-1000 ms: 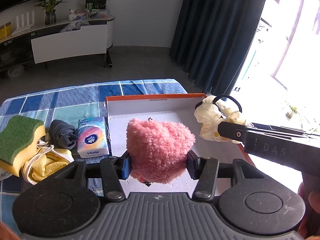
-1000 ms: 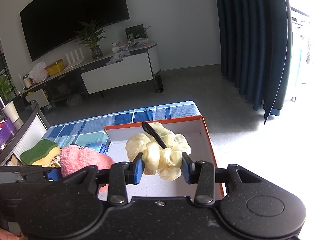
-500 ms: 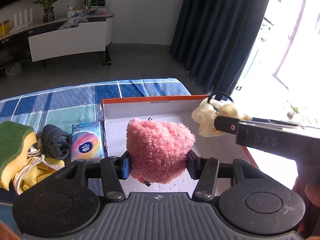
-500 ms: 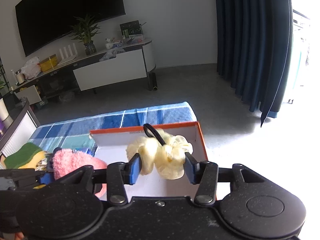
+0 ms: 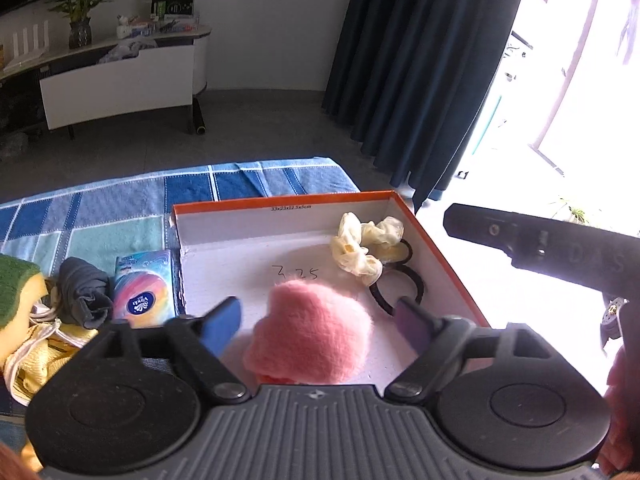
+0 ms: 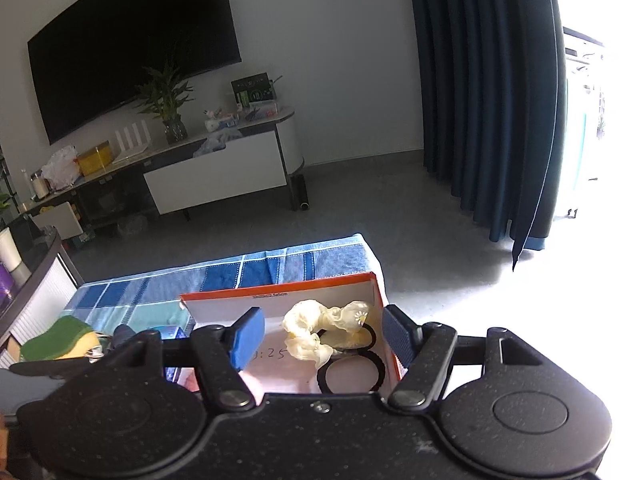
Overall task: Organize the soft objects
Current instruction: 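Open the left tool to drop the pink ball while the right tool releases the scrunchie, then grasp the green-and-yellow sponge with the left tool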
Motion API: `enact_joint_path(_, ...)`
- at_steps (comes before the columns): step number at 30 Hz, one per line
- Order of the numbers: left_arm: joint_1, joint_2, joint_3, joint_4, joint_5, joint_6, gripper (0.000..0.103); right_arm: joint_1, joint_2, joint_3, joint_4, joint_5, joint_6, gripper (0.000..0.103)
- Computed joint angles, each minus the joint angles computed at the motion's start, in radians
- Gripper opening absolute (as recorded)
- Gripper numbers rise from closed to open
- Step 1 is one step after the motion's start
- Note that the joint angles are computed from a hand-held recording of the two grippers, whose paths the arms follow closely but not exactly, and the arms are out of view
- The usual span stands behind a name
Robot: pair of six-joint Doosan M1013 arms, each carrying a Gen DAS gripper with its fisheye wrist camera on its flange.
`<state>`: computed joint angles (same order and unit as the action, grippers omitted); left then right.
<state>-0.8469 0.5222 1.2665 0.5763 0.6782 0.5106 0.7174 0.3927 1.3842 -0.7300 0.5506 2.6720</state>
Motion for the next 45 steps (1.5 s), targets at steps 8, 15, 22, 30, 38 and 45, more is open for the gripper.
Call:
enact_joint_path(8,-0.017,-0.018,0.007,0.04,0.056,-0.052,0.097,0.019,-0.031,0.033,-0.033,-0.004,0.042,0.079)
enact_joint_path(15,-0.032,-0.045,0.032,0.069,0.127,-0.116,0.1,0.034,-0.047,0.05,-0.026,0.004,0.049,0.08)
enact_joint_path(22,-0.044,-0.077,0.068,0.096,0.158,-0.175,0.103,0.051,-0.058,0.064,-0.021,-0.001,0.054,0.082)
enact_joint_path(30,-0.05,-0.105,0.107,0.123,0.197,-0.227,0.103,0.07,-0.056,0.062,0.025,-0.007,0.011,0.084)
enact_joint_path(38,-0.054,-0.13,0.14,0.151,0.22,-0.268,0.103,0.082,-0.05,0.053,0.062,-0.013,-0.035,0.085)
enact_joint_path(45,-0.055,-0.148,0.166,0.164,0.232,-0.296,0.103,0.094,-0.04,0.037,0.098,-0.014,-0.082,0.086)
